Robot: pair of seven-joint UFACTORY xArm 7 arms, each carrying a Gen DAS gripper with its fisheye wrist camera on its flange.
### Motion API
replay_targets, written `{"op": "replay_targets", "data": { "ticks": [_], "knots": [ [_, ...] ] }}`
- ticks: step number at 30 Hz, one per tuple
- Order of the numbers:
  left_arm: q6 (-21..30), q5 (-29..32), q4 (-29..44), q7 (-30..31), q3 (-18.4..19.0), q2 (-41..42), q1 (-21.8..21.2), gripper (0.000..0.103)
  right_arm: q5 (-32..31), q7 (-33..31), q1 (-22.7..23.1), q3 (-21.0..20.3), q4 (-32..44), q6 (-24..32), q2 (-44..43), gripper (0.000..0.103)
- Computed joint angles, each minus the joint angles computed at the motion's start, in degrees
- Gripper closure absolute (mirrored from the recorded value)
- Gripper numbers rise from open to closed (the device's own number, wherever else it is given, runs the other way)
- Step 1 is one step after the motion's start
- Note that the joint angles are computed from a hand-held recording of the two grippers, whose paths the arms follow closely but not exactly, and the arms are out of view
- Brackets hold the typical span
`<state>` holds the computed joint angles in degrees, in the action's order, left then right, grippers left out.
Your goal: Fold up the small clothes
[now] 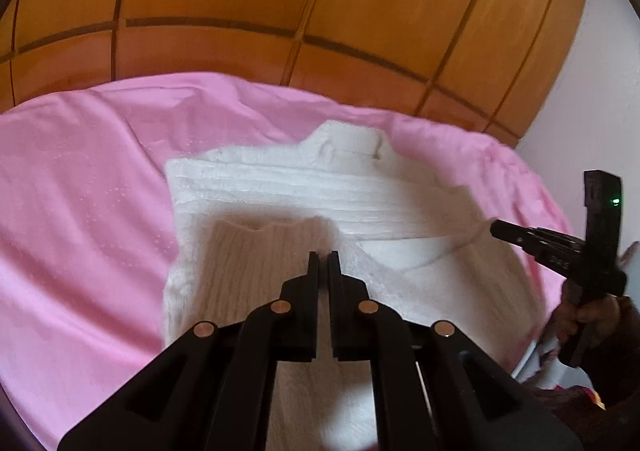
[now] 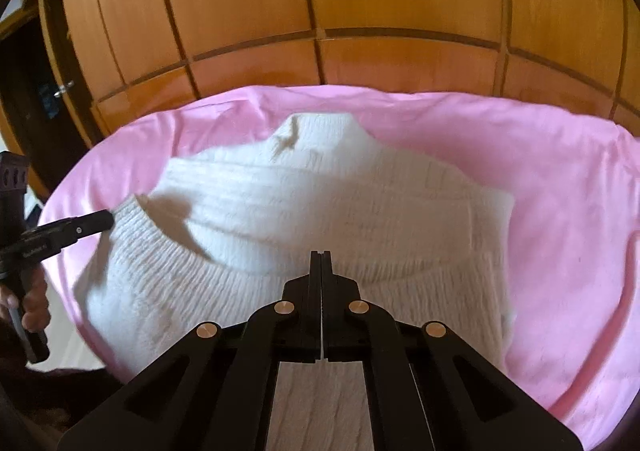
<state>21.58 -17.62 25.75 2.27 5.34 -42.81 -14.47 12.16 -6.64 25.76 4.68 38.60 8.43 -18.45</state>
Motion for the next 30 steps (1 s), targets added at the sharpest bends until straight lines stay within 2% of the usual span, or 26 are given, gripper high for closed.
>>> {"op": "replay_targets", "data": {
  "ticks": [2,4,9,11,12,13,14,15,17,18,19,20,23,27,30],
  "knots": [
    [0.6,3.2,1.5,-3.4,-3.8,4.4,3.7,0.099,2.0,-0.8,1.4,-1.4,2.2,1.9,3.2,0.103],
    [1.2,2.4,1.0,-3.3,-3.1,4.4,2.5,0.099,8.2,-5.3,4.4,-4.2,3.2,4.9,4.1,0.103],
    [2.3,2.9,-1.1,-3.0,-2.3,2.1,2.3,0.099,13.9,-9.6,4.3,-3.9,-0.1,6.8,1.4,0.103],
    [2.4,2.7,-1.8,-3.6,-2.3,1.7,2.5,0.099,13.1,-8.5,2.6,-2.2,-0.4,7.4,2.3,0.063],
    [2.5,2.7,-2.0,-3.9,-2.4,1.3,2.6,0.099,12.3,-7.3,1.8,-1.2,-0.4,7.4,2.9,0.028],
    [2.4,2.7,-2.4,-4.1,-2.6,0.8,2.7,0.099,12.9,-7.5,2.0,-0.9,-0.6,6.7,3.1,0.026],
    [2.5,2.8,-2.6,-4.2,-2.6,0.2,2.7,0.099,12.1,-7.3,2.3,-0.3,-1.3,4.4,3.1,0.026],
    [2.4,2.9,-2.6,-4.0,-2.4,0.1,2.5,0.099,8.9,-5.3,0.2,2.2,-1.6,3.4,3.3,0.028],
    [2.3,2.9,-2.8,-3.8,-2.2,-0.3,2.2,0.099,0.0,0.9,-4.2,6.7,-1.5,2.6,4.3,0.042],
    [2.0,2.9,-2.9,-3.7,-2.1,-0.3,2.1,0.099,-3.6,3.5,-5.6,8.1,-1.5,2.1,4.9,0.062],
    [1.7,3.0,-3.0,-3.7,-2.2,-0.6,2.0,0.099,-7.5,6.2,-7.1,9.4,-1.7,1.6,5.1,0.086],
    [1.5,3.0,-3.1,-3.7,-2.2,-1.0,2.0,0.099,-12.2,9.2,-9.4,11.7,-1.8,1.0,5.3,0.096],
    [0.2,2.6,-3.9,-3.6,-1.8,-4.2,1.5,0.099,-17.0,12.7,-9.4,11.5,-2.2,0.6,4.1,0.099],
    [-2.0,3.1,-3.8,-4.9,-2.4,-6.2,2.0,0.099,-16.8,13.5,-7.1,8.6,-3.4,-1.8,-1.1,0.1],
    [-3.0,4.7,-1.5,-6.6,-3.6,-0.4,3.7,0.099,-22.2,17.6,-13.9,14.0,-2.9,-4.1,-1.9,0.1]
  ]
}}
